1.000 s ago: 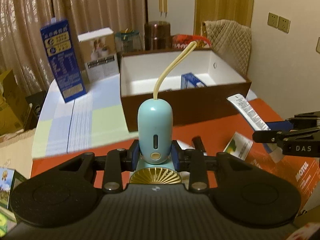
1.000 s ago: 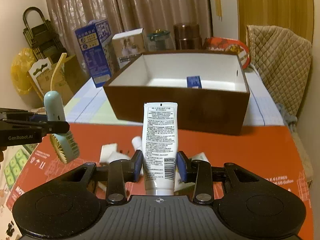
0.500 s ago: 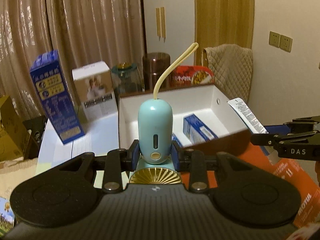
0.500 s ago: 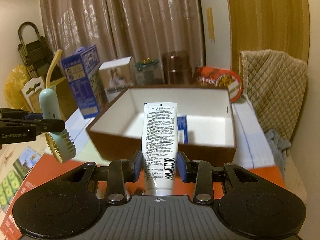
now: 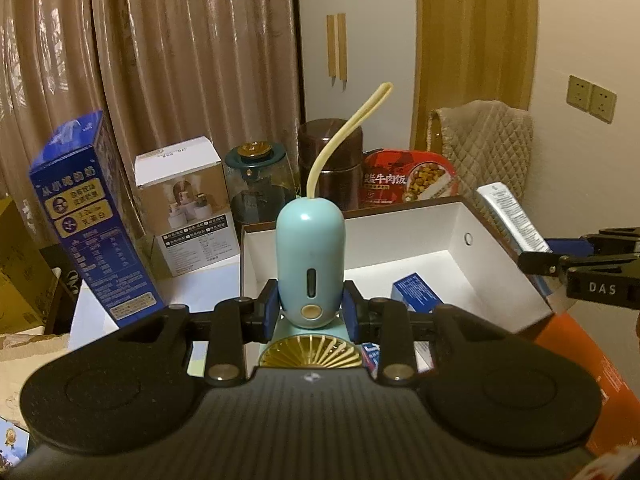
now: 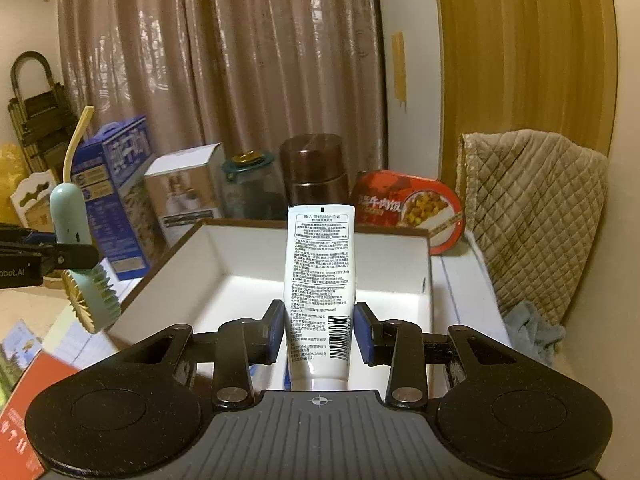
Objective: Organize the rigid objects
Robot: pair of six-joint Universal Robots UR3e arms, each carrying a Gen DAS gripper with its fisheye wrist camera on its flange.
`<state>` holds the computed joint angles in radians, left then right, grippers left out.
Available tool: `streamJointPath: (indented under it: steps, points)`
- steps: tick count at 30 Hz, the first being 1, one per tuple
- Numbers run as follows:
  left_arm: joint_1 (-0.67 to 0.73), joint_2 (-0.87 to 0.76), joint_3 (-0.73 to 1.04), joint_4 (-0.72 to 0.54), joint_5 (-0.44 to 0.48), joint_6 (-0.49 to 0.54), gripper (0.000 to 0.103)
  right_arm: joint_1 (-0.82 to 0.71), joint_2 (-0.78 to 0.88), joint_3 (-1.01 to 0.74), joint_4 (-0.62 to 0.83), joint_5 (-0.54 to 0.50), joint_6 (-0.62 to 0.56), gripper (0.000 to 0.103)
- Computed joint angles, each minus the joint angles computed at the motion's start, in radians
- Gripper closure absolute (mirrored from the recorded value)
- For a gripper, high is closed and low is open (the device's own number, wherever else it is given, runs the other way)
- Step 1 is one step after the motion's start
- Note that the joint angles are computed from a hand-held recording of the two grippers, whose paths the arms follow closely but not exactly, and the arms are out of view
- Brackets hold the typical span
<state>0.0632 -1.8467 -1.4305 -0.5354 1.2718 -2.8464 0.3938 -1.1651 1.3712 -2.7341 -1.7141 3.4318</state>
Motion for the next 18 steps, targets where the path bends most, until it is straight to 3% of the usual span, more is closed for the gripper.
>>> streamJointPath:
  steps: [11,18]
  points:
    - [-0.065,-0.255,0.24,-0.109,0.093,-0.015,0.075,-0.05,0.145,-0.094,0.023,0.019,-0.011,0.069]
    - [-0.093,-0.375,0.398,-0.253,0.138,0.006,0.075,-0.076,0.199,-0.119,0.046,0.048,-0.014,0.069]
